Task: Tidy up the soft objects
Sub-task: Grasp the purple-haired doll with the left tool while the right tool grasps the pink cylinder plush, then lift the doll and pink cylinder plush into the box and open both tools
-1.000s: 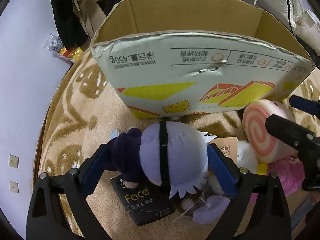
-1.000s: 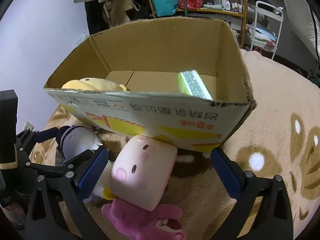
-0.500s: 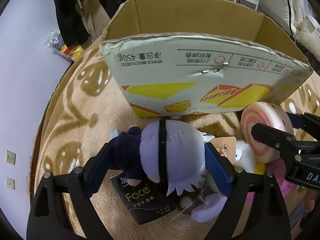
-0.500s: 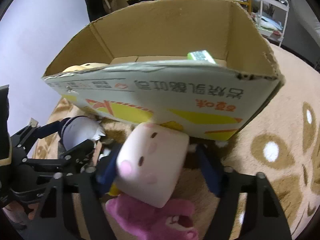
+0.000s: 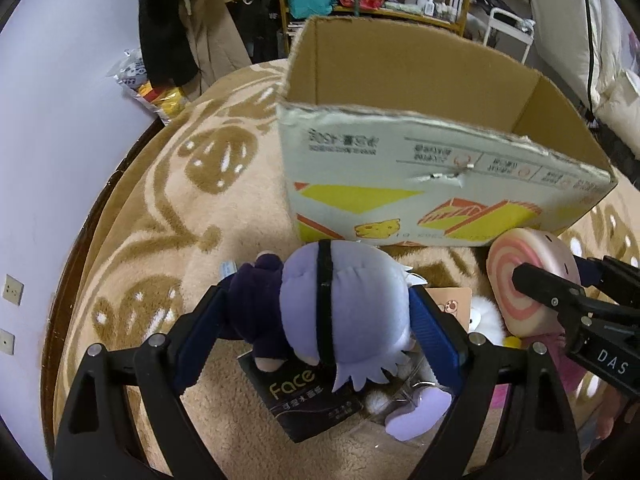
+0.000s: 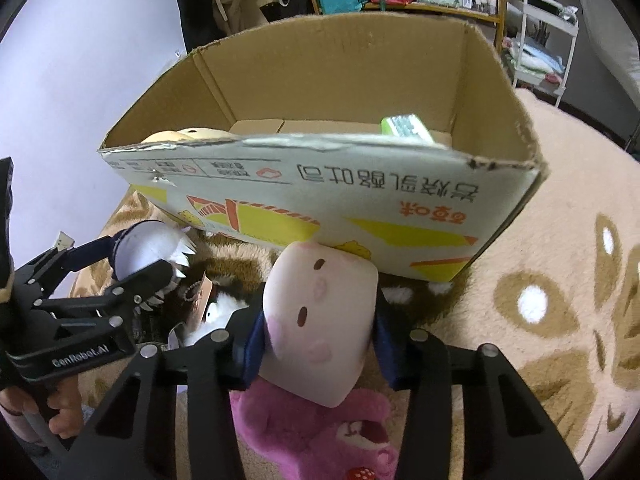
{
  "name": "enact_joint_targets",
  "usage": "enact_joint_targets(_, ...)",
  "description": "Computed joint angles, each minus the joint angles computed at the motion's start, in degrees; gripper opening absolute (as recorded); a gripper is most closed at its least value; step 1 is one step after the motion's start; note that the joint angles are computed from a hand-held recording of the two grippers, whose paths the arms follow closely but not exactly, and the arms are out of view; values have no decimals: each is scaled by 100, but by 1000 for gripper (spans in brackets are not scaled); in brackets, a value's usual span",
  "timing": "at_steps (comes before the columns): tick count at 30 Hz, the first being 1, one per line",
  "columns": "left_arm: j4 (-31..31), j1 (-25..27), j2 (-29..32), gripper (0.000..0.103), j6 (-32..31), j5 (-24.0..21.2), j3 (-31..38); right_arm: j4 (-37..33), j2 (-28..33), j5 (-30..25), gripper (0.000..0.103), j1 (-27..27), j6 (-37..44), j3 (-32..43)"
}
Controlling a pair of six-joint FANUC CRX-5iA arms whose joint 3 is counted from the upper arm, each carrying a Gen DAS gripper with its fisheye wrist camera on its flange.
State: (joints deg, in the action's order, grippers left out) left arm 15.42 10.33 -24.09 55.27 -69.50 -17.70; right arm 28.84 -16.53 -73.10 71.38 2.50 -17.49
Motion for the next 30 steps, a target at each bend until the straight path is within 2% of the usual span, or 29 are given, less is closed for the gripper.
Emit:
enact_joint_targets(7,375,287,-428,89,-185,96,-225,488,-185,-344,48,367,-497,-90)
enact_joint_targets(20,2034,1253,-1533,89,-1132,809,-880,1823,-467,-1370,48,1332,-1413,-173)
enact_joint_targets(23,2346,1268,-1630,89,-1316,1031,-959,2130,-461,-1514,48,1429,-1472,-171)
enact_joint_targets(30,2559,860,-1513,89,-1336,1661,-892,2535,-463,-1452,48,1375,-1416,-209)
